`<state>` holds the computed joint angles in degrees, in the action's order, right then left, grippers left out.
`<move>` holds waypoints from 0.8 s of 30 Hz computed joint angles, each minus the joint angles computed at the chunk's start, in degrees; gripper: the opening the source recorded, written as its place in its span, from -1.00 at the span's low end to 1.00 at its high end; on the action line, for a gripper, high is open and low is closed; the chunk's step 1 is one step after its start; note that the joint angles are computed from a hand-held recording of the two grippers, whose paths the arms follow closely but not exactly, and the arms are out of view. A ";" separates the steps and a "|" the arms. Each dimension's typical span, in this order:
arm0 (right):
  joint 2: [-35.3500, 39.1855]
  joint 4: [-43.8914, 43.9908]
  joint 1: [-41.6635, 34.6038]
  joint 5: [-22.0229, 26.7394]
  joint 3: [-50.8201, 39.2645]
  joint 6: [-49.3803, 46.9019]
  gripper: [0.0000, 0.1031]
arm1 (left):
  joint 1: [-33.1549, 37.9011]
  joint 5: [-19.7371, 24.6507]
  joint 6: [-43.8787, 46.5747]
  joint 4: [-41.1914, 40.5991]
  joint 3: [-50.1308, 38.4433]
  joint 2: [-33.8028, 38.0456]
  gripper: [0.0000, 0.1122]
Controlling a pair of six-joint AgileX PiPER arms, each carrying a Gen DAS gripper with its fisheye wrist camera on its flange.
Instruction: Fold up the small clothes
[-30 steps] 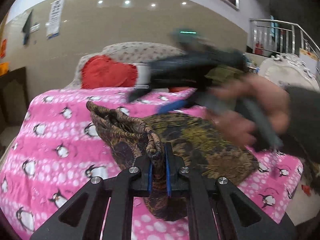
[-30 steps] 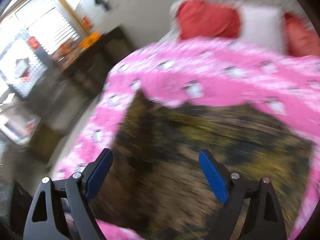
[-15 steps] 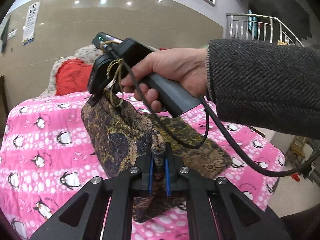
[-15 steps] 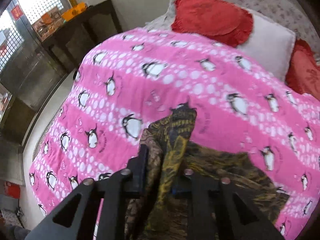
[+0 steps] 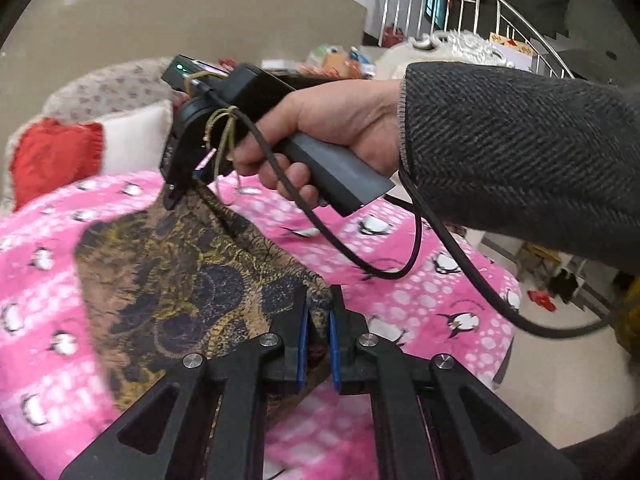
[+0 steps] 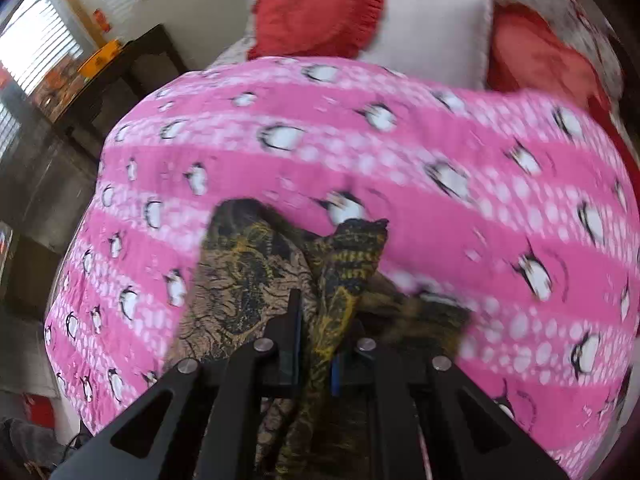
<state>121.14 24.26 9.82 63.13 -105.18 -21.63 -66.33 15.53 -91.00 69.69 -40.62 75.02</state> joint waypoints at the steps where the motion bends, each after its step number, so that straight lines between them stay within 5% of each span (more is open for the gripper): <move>1: 0.33 0.49 -1.21 -0.53 0.89 -1.12 -0.80 | 0.57 -1.46 0.16 -0.13 -1.69 2.91 -1.00; 5: 4.09 4.51 -5.57 -2.42 3.22 -5.58 -0.76 | 2.25 -4.23 12.87 -12.73 -6.50 11.94 -1.00; 7: 5.41 4.73 -6.43 -5.05 5.42 -5.54 -0.47 | 3.11 -6.07 21.88 -23.39 -6.62 14.73 -1.00; 11: 1.23 13.48 -10.68 -10.13 13.84 -12.12 -0.37 | 1.79 -6.41 22.58 -25.64 -1.98 9.69 -1.00; 14: -7.49 19.24 -14.49 -13.18 22.63 -18.59 -0.37 | -0.97 -2.00 13.22 -17.35 3.41 -0.48 -1.00; 19: -25.05 25.59 -18.05 -9.85 41.38 -37.66 -0.37 | -4.05 13.87 -0.87 -7.75 12.06 -14.27 -0.99; 21: -32.58 26.60 -17.14 -12.37 51.28 -45.96 -0.37 | 4.03 10.06 0.85 -11.68 15.30 -15.09 -0.99; 24: -37.49 22.90 -12.19 -19.53 61.31 -48.09 -0.38 | 18.00 -5.87 14.85 -27.14 19.41 -9.63 -1.00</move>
